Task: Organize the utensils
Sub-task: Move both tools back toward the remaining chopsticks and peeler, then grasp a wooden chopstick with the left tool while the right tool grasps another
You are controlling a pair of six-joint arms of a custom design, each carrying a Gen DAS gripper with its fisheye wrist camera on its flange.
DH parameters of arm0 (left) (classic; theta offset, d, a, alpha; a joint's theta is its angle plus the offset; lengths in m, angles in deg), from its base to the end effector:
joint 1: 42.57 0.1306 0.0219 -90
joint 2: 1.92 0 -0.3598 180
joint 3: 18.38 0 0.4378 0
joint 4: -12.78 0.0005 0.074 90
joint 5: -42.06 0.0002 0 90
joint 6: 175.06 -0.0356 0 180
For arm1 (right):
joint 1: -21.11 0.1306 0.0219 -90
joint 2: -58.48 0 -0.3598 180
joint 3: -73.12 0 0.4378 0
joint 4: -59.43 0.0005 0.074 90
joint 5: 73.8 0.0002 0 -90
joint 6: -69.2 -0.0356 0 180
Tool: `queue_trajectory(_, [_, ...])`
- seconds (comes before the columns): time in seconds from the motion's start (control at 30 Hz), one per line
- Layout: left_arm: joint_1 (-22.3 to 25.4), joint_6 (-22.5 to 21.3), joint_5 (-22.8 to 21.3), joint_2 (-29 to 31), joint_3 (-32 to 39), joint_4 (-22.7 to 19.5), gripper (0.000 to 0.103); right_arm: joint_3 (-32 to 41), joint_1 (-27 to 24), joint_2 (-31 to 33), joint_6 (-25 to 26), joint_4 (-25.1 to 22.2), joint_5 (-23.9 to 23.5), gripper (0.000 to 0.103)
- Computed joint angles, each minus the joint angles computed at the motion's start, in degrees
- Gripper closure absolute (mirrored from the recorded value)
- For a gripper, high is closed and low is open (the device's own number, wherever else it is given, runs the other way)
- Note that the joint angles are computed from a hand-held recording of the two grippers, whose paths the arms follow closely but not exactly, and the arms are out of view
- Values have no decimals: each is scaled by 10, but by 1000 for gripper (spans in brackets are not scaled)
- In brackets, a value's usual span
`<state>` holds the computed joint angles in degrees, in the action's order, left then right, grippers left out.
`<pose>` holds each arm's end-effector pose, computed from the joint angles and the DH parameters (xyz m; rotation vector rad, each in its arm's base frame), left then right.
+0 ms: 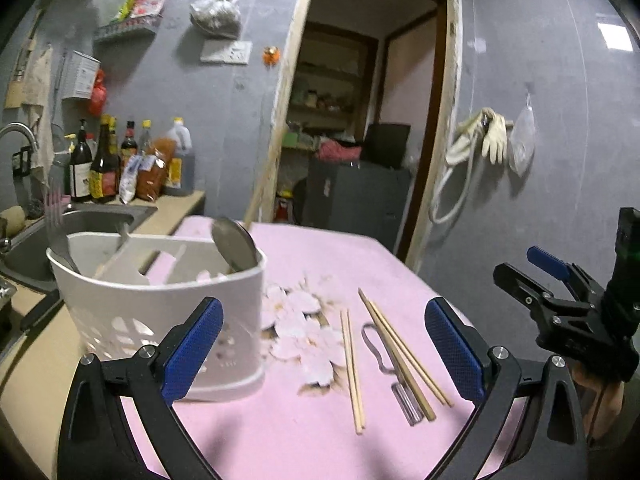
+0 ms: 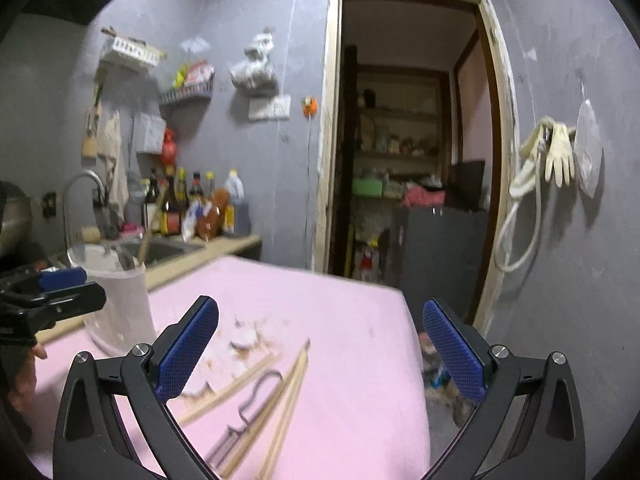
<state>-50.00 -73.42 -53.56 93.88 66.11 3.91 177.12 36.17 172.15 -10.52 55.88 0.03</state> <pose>0.5856 -0.0734 0.3648 -0.1364 1.9185 -0.1292 0.6766 0.1918 0.3617 -0.5898 1.7040 0.3135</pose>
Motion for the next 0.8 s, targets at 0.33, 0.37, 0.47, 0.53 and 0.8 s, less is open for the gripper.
queue_trajectory(0.33, [-7,-1,47,45,54,-92,4,61,-11,41,25,-145,18,0])
queue_trajectory(0.37, [-6,-1,53,51,62,-104,5,73,-11,49,29,-167,21,0])
queue_trajectory(0.47, [-7,0,60,66,78,-126,6,102,-14,68,31,-218,15,1])
queue_trajectory(0.53, [-7,-3,65,73,86,-138,12,113,-15,76,32,-241,12,6])
queue_trajectory(0.8, [-2,-8,94,132,161,-236,53,169,-13,113,53,-329,5,22])
